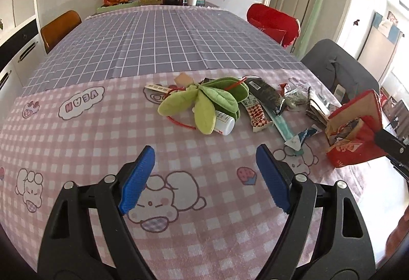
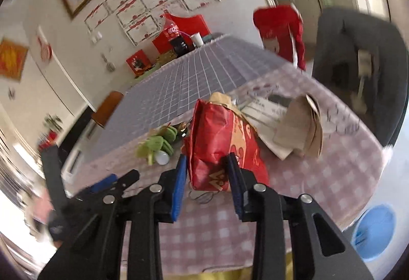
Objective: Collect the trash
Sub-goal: 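Close the right tool on the red paper bag while the left tool grasps the green plush toy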
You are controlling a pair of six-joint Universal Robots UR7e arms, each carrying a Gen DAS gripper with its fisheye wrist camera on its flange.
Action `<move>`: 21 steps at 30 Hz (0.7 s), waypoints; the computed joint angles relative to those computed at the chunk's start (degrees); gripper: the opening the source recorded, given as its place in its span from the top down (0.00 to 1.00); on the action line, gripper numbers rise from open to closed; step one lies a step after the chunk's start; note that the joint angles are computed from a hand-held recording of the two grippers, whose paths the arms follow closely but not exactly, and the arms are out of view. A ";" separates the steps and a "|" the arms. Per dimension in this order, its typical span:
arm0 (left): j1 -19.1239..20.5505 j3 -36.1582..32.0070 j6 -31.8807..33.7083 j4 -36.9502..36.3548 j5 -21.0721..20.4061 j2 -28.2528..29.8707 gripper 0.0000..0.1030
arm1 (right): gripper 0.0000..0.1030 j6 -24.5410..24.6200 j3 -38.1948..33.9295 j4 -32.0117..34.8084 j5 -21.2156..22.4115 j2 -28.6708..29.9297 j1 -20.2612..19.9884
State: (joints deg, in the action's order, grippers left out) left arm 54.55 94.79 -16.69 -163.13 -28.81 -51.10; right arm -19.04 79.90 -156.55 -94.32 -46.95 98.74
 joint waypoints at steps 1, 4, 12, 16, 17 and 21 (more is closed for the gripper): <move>0.00 0.00 0.09 -0.16 -0.03 -0.02 0.22 | 0.69 0.39 -0.21 0.64 0.77 -0.33 -0.31; 0.10 -0.18 -0.40 0.46 -0.13 -0.01 0.22 | 0.66 0.81 -1.36 1.20 1.56 -0.09 -0.67; 0.41 -1.30 -0.86 2.03 -0.62 0.42 0.22 | 0.29 -5.80 -1.21 -9.64 -8.67 4.06 1.71; 0.66 -1.53 -1.20 2.10 -1.09 0.52 0.22 | 0.24 -11.27 -4.90 -7.27 -10.90 8.57 2.55; 0.71 -1.54 -1.46 2.26 -0.90 0.49 0.22 | 0.24 -13.67 -6.92 -7.16 -14.78 11.01 3.22; 0.93 -0.79 -2.06 2.22 -0.60 -0.22 0.22 | 0.27 -19.20 -8.14 -11.65 -17.21 14.51 3.67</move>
